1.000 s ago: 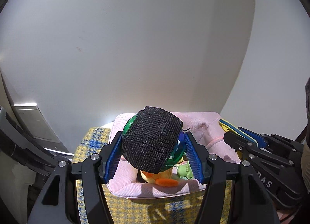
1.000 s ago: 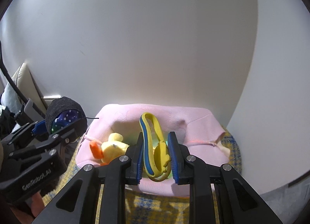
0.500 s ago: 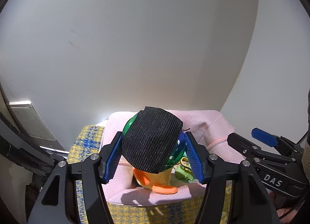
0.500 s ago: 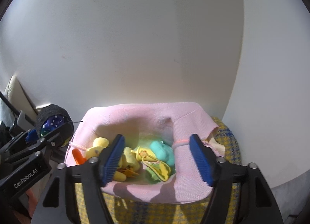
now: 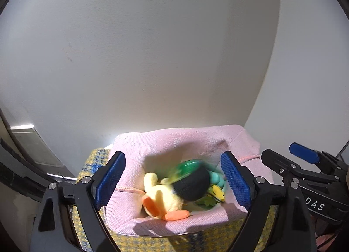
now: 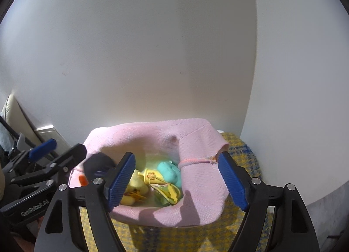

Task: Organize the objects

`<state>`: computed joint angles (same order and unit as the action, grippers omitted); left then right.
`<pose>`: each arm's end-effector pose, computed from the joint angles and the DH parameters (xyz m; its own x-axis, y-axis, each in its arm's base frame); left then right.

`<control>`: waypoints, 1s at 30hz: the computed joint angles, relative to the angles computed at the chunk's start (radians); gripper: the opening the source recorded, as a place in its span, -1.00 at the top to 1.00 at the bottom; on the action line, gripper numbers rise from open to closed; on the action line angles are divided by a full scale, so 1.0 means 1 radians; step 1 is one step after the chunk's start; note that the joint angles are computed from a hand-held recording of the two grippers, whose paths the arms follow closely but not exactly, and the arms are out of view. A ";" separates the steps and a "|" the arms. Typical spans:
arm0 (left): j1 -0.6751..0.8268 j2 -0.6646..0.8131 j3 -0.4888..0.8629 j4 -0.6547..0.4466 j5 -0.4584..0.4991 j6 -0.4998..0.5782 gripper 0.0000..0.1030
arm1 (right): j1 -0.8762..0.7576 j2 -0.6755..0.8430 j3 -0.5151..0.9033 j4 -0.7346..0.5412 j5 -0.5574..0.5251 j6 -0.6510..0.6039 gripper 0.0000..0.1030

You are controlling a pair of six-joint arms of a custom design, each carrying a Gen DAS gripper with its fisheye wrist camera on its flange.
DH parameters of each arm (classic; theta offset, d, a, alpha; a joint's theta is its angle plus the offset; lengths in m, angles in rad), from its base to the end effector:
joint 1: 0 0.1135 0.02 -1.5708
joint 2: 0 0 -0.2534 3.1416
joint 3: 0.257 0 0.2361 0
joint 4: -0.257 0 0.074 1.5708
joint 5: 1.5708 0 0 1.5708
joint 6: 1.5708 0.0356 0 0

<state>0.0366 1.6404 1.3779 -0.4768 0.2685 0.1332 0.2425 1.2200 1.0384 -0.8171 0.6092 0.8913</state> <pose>0.3539 0.0035 0.2920 -0.6460 0.1045 -0.7561 0.2486 0.9654 -0.0790 0.2226 0.0341 0.2825 -0.4321 0.5503 -0.7145 0.7001 0.7041 0.1188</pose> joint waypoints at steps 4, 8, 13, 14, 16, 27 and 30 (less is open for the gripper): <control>-0.023 -0.034 -0.036 -0.001 -0.021 -0.024 -0.74 | 0.008 0.008 -0.004 0.010 0.002 0.005 -0.52; -0.003 -0.018 -0.004 -0.031 -0.010 -0.025 -0.74 | 0.027 0.014 0.007 -0.006 0.011 0.018 -0.52; 0.014 -0.046 -0.010 -0.054 -0.005 -0.021 -0.74 | 0.051 0.027 0.018 -0.025 0.024 0.038 -0.52; 0.020 -0.054 -0.014 -0.056 -0.003 -0.016 -0.74 | 0.057 0.031 0.023 -0.032 0.025 0.043 -0.52; 0.020 -0.068 -0.026 -0.052 -0.010 -0.013 -0.74 | 0.074 0.040 0.036 -0.051 0.030 0.059 -0.52; 0.092 -0.180 -0.104 -0.108 0.033 0.001 -0.79 | 0.220 0.068 0.098 -0.202 0.098 0.209 -0.59; 0.116 -0.211 -0.130 -0.138 0.043 0.005 -0.82 | 0.269 0.068 0.104 -0.250 0.118 0.271 -0.62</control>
<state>0.1530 1.4298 1.2482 -0.6146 0.3119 0.1377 0.5117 1.2883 1.1419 -1.0672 0.7272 1.1621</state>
